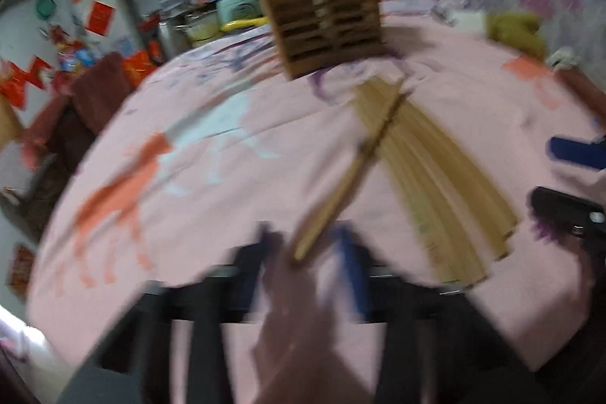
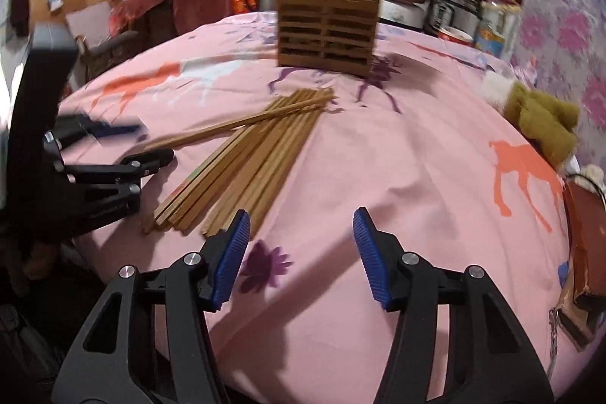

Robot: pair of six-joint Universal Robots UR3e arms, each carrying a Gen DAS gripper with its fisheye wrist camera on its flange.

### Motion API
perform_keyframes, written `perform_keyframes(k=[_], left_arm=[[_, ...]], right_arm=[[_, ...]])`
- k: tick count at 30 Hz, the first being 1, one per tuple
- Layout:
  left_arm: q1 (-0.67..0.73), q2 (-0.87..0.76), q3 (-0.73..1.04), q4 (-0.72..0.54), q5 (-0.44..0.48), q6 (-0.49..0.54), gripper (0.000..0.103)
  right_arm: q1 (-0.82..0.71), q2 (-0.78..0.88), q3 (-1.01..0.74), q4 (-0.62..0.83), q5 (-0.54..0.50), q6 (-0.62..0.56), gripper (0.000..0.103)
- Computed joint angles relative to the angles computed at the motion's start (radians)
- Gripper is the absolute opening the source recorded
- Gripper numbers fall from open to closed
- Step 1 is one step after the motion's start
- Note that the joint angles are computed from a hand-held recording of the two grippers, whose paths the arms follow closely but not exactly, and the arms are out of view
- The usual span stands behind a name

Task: Organize utensils
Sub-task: 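Reach the left gripper into the chopstick bundle and grasp one chopstick, then pull the chopstick clear of the bundle and open the left gripper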

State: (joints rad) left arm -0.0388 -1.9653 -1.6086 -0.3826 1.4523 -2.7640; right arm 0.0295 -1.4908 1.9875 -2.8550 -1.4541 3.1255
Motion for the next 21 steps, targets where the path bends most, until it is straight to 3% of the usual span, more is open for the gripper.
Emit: perform_keyframes(k=[3, 9, 13, 17, 19, 21], left_arm=[[0.027, 0.011, -0.018, 0.004, -0.018, -0.028, 0.007], [0.115, 0.008, 0.015, -0.062, -0.048, -0.117, 0.008], [0.082, 0.002, -0.027, 0.032, 0.008, -0.110, 0.008], [0.088, 0.006, -0.049, 0.067, 0.010, -0.104, 0.008], [0.095, 0.007, -0.053, 0.073, 0.009, -0.109, 0.015], [0.093, 0.002, -0.056, 0.094, 0.044, -0.129, 0.036]], right_arm=[[-0.028, -0.019, 0.016, -0.004, 0.030, 0.012, 0.055], [0.003, -0.004, 0.010, -0.015, 0.041, -0.028, 0.055], [0.044, 0.007, 0.008, -0.035, 0.013, -0.061, 0.055], [0.080, 0.068, -0.051, 0.029, -0.071, -0.067, 0.055], [0.081, 0.077, -0.054, 0.013, -0.116, -0.045, 0.055], [0.077, 0.090, -0.062, 0.005, -0.183, 0.006, 0.055]])
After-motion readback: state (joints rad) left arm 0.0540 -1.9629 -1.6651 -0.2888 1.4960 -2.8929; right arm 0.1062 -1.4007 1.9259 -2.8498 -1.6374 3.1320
